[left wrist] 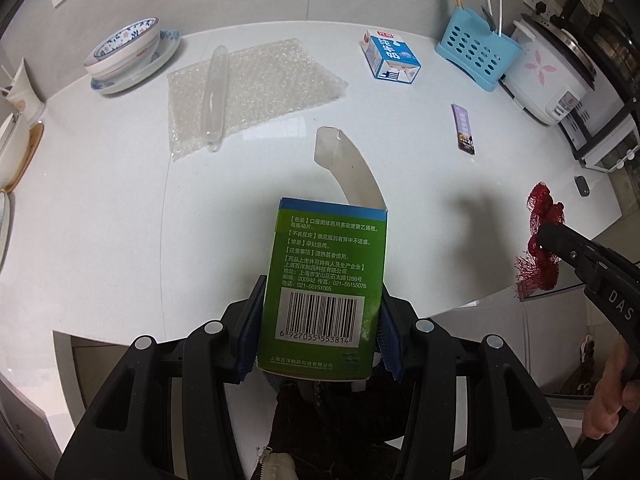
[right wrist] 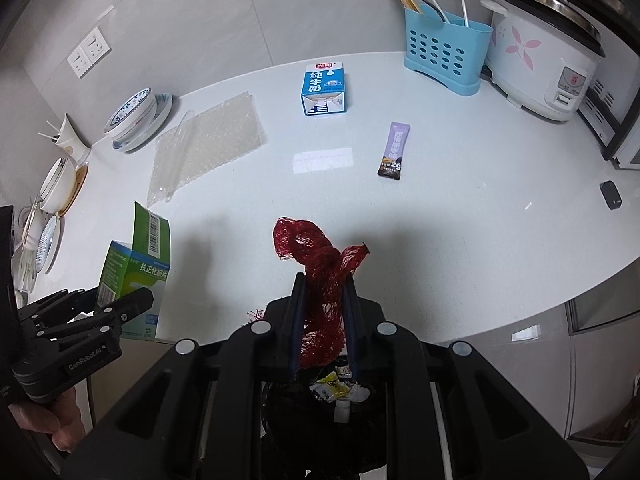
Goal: Collect trash
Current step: 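Carry the green box and red mesh bag down over the trash bin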
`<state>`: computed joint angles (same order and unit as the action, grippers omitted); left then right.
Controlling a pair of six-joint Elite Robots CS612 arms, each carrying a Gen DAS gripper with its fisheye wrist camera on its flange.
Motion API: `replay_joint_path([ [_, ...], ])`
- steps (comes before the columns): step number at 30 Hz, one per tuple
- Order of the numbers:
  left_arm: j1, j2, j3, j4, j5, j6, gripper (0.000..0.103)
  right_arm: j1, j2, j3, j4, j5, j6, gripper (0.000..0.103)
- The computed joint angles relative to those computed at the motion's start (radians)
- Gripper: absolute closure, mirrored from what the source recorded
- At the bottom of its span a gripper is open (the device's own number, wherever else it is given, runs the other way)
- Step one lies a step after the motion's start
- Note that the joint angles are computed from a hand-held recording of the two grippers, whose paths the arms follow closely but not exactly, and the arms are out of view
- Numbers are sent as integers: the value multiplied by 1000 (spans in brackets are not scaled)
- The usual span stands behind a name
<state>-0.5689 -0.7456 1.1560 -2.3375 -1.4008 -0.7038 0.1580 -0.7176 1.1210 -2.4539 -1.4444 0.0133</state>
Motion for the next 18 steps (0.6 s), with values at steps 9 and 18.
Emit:
replay_joint_path([
  [9,-25,-39,69,-34,12,-25,55,-9,-44,88,-35,15,-16,87],
  [18,-50,-63,117,-54,13,-54,55,-19,-79,163,-62,25,-33,87],
])
